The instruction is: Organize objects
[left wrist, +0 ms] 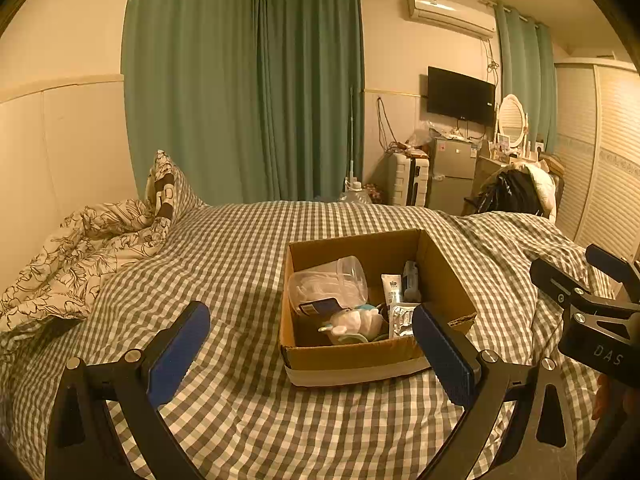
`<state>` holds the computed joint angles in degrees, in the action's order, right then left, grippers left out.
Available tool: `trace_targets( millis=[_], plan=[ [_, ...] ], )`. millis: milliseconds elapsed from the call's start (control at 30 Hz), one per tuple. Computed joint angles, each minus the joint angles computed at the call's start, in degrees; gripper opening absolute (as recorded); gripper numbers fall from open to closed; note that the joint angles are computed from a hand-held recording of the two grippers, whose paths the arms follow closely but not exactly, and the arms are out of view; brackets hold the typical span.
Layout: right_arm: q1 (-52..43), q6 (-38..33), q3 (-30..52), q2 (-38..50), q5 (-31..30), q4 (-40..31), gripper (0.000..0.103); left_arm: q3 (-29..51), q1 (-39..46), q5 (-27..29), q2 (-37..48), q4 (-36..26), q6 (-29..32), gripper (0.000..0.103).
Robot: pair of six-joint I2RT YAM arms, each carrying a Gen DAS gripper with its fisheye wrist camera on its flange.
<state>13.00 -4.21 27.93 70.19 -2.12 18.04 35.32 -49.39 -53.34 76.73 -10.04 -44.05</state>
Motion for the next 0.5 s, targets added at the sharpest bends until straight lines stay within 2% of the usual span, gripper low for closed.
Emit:
trace_targets(
  millis=[500],
  plan=[
    [-0.1, -0.2, -0.2, 0.3, 0.0, 0.2, 0.103, 0.2, -0.1, -0.1, 0.3, 0.0, 0.0, 0.103]
  ],
)
